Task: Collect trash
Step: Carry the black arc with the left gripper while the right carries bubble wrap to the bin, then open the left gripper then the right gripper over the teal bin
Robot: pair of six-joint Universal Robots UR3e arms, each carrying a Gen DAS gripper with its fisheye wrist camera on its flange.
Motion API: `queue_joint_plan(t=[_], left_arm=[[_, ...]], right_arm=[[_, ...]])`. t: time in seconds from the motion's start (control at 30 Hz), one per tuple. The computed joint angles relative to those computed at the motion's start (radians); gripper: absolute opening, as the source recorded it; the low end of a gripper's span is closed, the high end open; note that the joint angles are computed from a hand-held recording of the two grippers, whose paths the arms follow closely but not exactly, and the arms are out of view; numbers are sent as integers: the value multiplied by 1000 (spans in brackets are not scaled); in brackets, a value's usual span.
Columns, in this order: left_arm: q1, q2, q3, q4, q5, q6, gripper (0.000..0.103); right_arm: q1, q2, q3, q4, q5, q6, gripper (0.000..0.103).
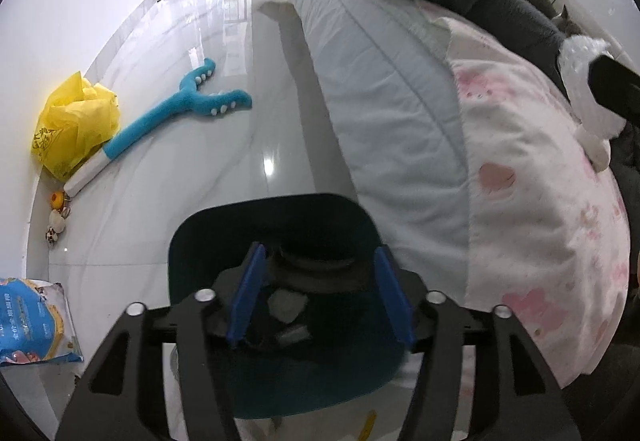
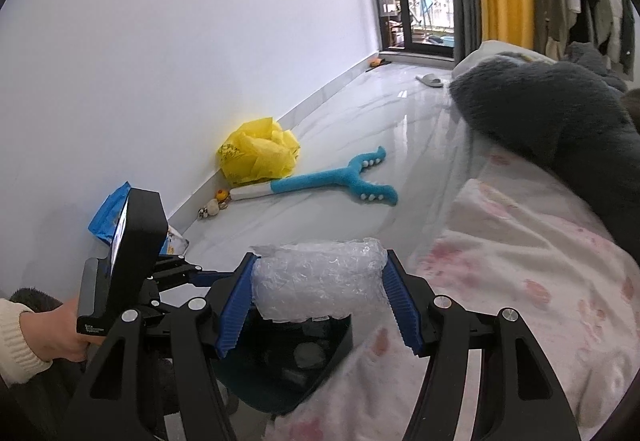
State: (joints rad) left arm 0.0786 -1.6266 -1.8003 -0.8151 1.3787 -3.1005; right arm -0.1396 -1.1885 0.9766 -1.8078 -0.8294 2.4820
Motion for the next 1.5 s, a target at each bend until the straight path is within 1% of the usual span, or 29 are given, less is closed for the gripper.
queue_joint_plan(t=[0.07,0.13,0.4,0.57,0.73,0.9,1.1,1.37,1.43,1.47,1.5], left_arm=[[15,9,-14,-16,4,19,68],[23,15,-26,-22,19,27,74],[113,101,-103,13,-1,69,77],[177,167,-144,44,-42,90,77],[225,220,-172,69,-77,106,77],[262,260,-182,61,-111,130,77],[317,314,-199,34,-174,168,77],[368,362,-197,19,-228,170,75],[382,372,-192,13,-245,169,75],[386,375,-188,12,-251,165,75],[388,378,-185,13,-255,161,75]], right_arm=[[24,16,-14,2,-11,6,64],[46,25,-20,-3,-24,14,64],[125,91,-65,-21,-75,52,64],[171,126,-80,-16,-117,64,64],[239,200,-135,5,-187,91,64],[292,259,-160,14,-246,105,64],[333,301,-188,38,-300,113,64],[380,332,-193,50,-355,109,64],[387,350,-211,68,-372,105,67],[390,344,-191,56,-385,104,71],[394,350,-195,54,-394,104,74]])
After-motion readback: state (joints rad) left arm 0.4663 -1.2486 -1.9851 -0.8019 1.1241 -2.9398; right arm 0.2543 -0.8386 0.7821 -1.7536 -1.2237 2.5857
